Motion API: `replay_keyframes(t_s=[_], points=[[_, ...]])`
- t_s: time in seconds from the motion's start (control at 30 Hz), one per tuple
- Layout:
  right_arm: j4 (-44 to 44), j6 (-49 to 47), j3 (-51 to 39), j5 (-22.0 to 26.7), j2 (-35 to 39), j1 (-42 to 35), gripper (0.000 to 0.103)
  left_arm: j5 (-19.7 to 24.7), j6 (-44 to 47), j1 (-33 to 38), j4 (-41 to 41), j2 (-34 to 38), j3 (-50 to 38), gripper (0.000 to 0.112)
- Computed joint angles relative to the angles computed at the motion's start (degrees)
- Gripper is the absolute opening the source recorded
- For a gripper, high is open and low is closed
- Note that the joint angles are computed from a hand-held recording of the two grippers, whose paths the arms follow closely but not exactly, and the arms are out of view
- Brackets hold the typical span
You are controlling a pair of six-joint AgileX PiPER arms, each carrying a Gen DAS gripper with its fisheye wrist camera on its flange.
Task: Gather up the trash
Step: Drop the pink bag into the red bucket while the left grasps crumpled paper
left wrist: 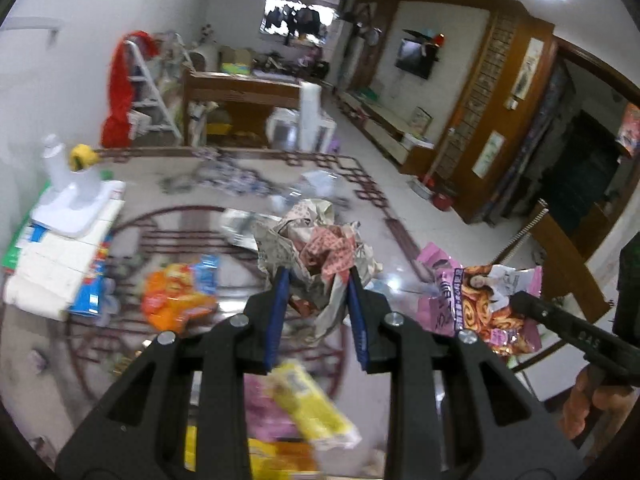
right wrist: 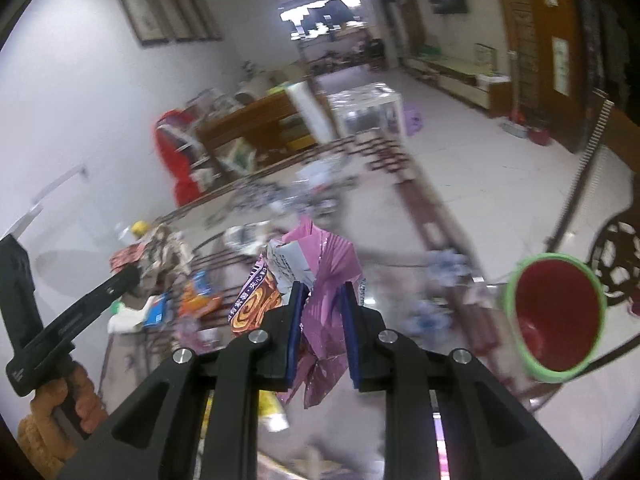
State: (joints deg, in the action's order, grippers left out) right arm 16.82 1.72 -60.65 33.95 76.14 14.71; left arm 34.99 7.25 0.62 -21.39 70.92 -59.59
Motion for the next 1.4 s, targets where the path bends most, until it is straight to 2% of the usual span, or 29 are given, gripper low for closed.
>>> replay_keyframes(t_s=[0.1, 0.27, 0.47, 0.63, 0.8, 0.9, 0.93, 1.0, 1.03, 1.07, 1.13, 1.2, 1.4], points=[[5.2, -8.1, 1.7, 1.9, -1.9, -8.9, 0.019, -2.1, -10.1, -9.5, 7.8, 2.8, -2.1, 0.028], [14.3, -21.8, 3.9, 5.3, -2.5, -25.2, 0.019, -4.1, -20.6, -22.0, 15.6, 10.1, -7.6, 0.028], [19.1, -33.1, 1.9, 8.8, 3.5, -42.4, 0.019, -3.5, -27.2, -33.1, 20.4, 22.6, -18.5, 0.028], [19.1, -38.2, -0.8, 9.3, 9.8, -49.2, 0.019, -0.5, -25.9, -39.1, 18.2, 33.4, -29.9, 0.028], [17.7, -39.7, -5.3, 9.1, 16.0, -51.7, 0.019, 5.5, -24.2, -43.3, 16.5, 45.7, -45.4, 0.028], [16.5, -39.6, -7.2, 8.8, 18.7, -52.6, 0.021, 11.5, -23.2, -44.8, 15.7, 54.4, -58.3, 0.029], [16.5, -39.4, -8.1, 9.0, 19.7, -52.8, 0.023, 12.6, -22.9, -45.2, 15.6, 56.2, -61.0, 0.031], [16.1, -38.7, -9.5, 9.2, 21.4, -53.8, 0.037, 16.6, -23.5, -46.4, 17.6, 61.1, -69.3, 0.043], [16.1, -38.5, -9.8, 9.1, 21.8, -54.0, 0.047, 18.5, -23.6, -46.8, 18.2, 63.5, -73.5, 0.055], [16.0, -38.2, -10.2, 8.8, 22.1, -54.4, 0.049, 19.9, -23.8, -47.0, 18.9, 65.1, -76.5, 0.063], [15.8, -38.1, -11.0, 9.5, 22.6, -54.9, 0.049, 23.1, -24.0, -47.3, 19.3, 68.2, -82.8, 0.063], [15.7, -38.3, -11.4, 10.3, 22.2, -55.5, 0.049, 22.8, -24.1, -47.0, 18.8, 67.6, -82.2, 0.062], [17.2, -39.6, -10.8, 11.6, 19.7, -54.4, 0.049, 11.1, -29.7, -46.3, 23.3, 53.1, -58.8, 0.062]])
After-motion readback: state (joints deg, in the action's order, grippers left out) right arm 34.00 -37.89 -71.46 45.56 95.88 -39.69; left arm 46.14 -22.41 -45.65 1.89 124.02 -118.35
